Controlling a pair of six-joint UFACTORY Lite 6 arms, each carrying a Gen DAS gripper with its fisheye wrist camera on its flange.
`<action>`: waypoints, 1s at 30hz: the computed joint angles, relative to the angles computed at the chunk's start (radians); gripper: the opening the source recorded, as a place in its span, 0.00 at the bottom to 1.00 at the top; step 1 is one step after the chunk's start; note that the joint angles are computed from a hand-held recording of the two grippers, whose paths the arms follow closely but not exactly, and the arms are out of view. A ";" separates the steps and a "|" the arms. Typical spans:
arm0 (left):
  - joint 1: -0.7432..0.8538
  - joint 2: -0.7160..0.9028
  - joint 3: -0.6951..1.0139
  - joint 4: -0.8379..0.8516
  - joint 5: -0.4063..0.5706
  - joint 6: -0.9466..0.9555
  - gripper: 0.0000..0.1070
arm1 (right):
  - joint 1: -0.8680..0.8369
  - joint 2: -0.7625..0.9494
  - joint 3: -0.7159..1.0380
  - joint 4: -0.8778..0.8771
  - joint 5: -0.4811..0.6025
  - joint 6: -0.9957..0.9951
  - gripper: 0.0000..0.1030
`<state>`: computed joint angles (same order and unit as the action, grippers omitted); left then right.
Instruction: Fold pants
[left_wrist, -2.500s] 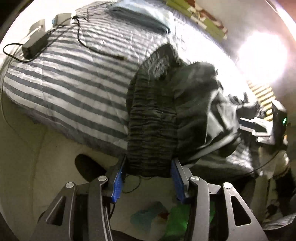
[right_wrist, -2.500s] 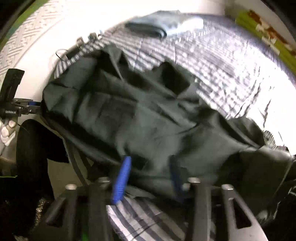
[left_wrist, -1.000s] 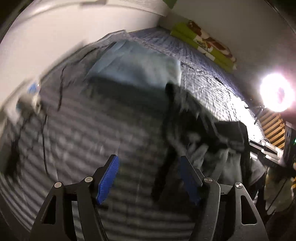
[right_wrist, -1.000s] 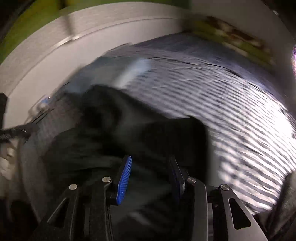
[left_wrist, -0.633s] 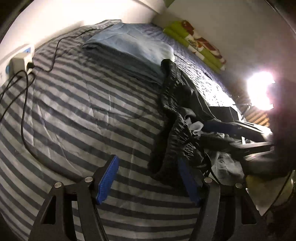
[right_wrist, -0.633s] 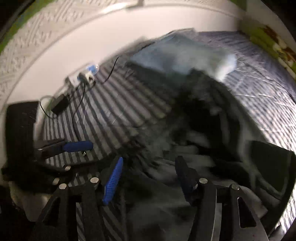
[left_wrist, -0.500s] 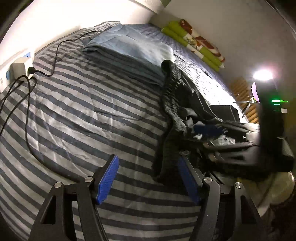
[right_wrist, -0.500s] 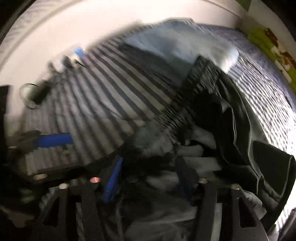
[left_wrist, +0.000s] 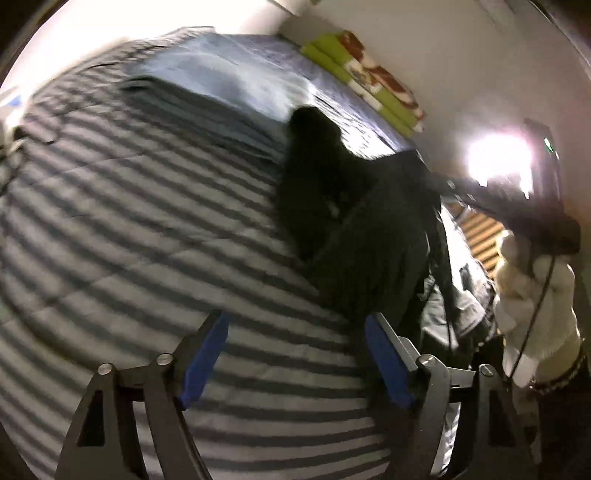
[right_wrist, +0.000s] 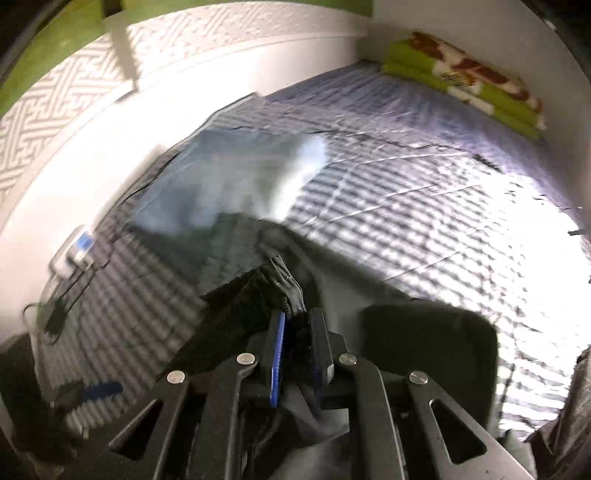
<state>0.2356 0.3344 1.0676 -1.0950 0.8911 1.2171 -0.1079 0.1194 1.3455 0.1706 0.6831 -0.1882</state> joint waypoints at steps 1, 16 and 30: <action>-0.026 0.001 0.001 -0.010 -0.020 -0.005 0.80 | -0.009 0.015 0.017 -0.004 -0.005 0.005 0.11; -0.189 0.206 0.086 -0.220 -0.164 -0.060 0.12 | -0.113 0.076 0.079 0.328 0.173 -0.341 0.16; 0.500 0.006 -0.129 0.020 0.115 0.186 0.10 | 0.042 0.140 0.072 0.239 0.026 -0.353 0.50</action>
<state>0.7358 0.3405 0.9388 -1.0745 1.0061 1.4032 -0.0655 0.2593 1.4171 0.4094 0.7091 -0.5408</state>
